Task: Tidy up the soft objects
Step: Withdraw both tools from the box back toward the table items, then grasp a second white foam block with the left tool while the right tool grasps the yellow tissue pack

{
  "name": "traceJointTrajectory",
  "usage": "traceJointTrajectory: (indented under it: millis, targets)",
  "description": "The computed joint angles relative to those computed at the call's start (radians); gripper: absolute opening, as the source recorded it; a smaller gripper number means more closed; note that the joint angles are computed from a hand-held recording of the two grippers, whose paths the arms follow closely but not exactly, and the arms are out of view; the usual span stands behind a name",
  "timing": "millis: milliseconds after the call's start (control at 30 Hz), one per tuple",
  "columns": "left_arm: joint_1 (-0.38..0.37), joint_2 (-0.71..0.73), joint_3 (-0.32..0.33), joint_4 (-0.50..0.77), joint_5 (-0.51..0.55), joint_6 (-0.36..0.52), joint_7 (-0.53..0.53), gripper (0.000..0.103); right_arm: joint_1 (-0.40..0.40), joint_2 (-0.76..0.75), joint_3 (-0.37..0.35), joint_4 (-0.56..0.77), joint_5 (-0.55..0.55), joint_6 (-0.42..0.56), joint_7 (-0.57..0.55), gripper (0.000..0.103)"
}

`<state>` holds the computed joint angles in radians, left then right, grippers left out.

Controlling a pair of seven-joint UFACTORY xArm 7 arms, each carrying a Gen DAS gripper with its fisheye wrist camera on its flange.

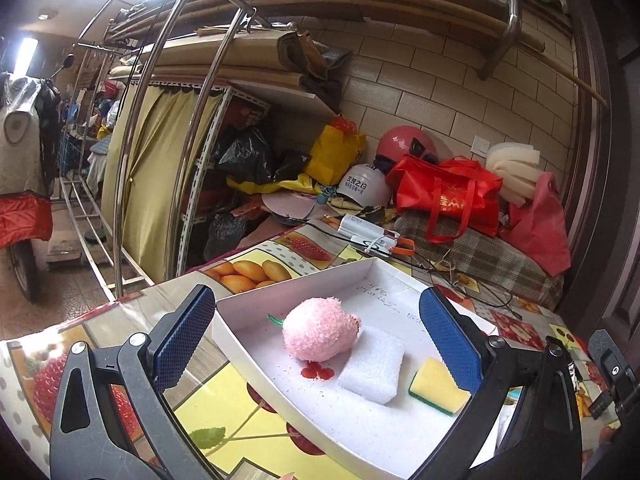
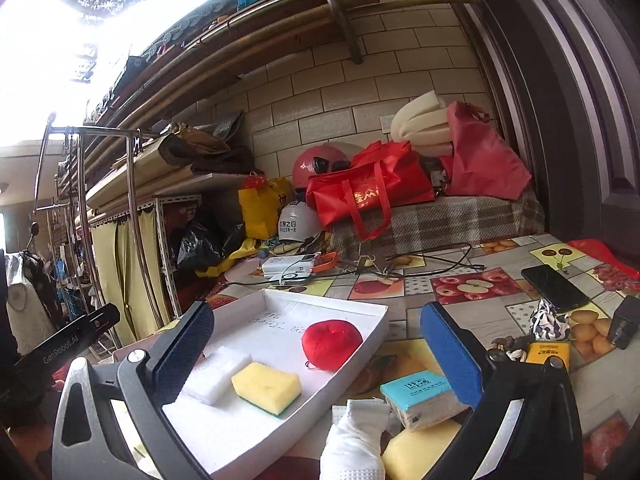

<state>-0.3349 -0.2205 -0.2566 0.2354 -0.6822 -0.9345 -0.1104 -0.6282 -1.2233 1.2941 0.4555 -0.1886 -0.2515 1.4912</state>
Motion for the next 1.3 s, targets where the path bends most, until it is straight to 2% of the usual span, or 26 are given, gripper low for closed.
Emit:
traceJointTrajectory:
  millis: [133,300,433,567,633,700,833,867,967,1000,1033,1100,1200,1300]
  targets:
    - [-0.008,-0.01,-0.002,-0.009,0.023,0.007,0.002,0.103,0.041,0.003,-0.026,-0.036,-0.008,0.024,-0.005,0.103]
    - [-0.015,-0.019,-0.023,-0.014,0.007,0.012,0.02,0.103,0.145,0.004,-0.1,-0.125,-0.046,0.051,-0.063,0.103]
    - [-0.032,-0.021,-0.041,-0.016,0.018,0.003,0.062,0.103,0.267,-0.01,-0.206,-0.23,-0.077,0.15,-0.119,0.103]
    - [-0.058,-0.043,-0.059,-0.008,0.098,0.083,0.132,0.103,0.399,-0.051,-0.356,-0.339,-0.117,0.291,-0.156,0.103]
    - [-0.073,-0.054,-0.072,-0.004,0.164,0.124,0.168,0.103,0.456,-0.076,-0.438,-0.382,-0.146,0.364,-0.184,0.103]
    - [-0.092,-0.066,-0.066,0.005,0.272,0.191,0.183,0.103,0.505,-0.087,-0.533,-0.418,-0.177,0.418,-0.23,0.103]
    - [-0.17,-0.075,0.034,0.044,0.59,0.357,0.06,0.103,0.606,-0.04,-0.774,-0.469,-0.216,0.422,-0.398,0.103]
    - [-0.184,-0.068,0.04,0.062,0.646,0.387,0.041,0.103,0.625,-0.022,-0.816,-0.469,-0.213,0.435,-0.44,0.103]
    - [-0.197,-0.038,-0.001,0.117,0.73,0.464,0.038,0.103,0.631,0.086,-0.909,-0.448,-0.187,0.423,-0.539,0.103]
    - [-0.185,-0.027,-0.043,0.137,0.717,0.489,0.063,0.103,0.625,0.138,-0.923,-0.433,-0.178,0.406,-0.566,0.103]
    - [-0.151,-0.021,-0.117,0.157,0.666,0.518,0.113,0.103,0.619,0.193,-0.936,-0.417,-0.171,0.378,-0.598,0.103]
    - [-0.028,-0.005,-0.321,0.199,0.506,0.561,0.254,0.103,0.586,0.286,-0.927,-0.385,-0.162,0.326,-0.641,0.103]
    - [0.193,0.012,-0.608,0.262,0.336,0.619,0.415,0.098,0.54,0.444,-0.895,-0.31,-0.147,0.285,-0.697,0.103]
    - [0.467,0.006,-0.883,0.315,0.317,0.677,0.442,0.095,0.581,0.61,-0.931,-0.218,-0.126,0.335,-0.794,0.102]
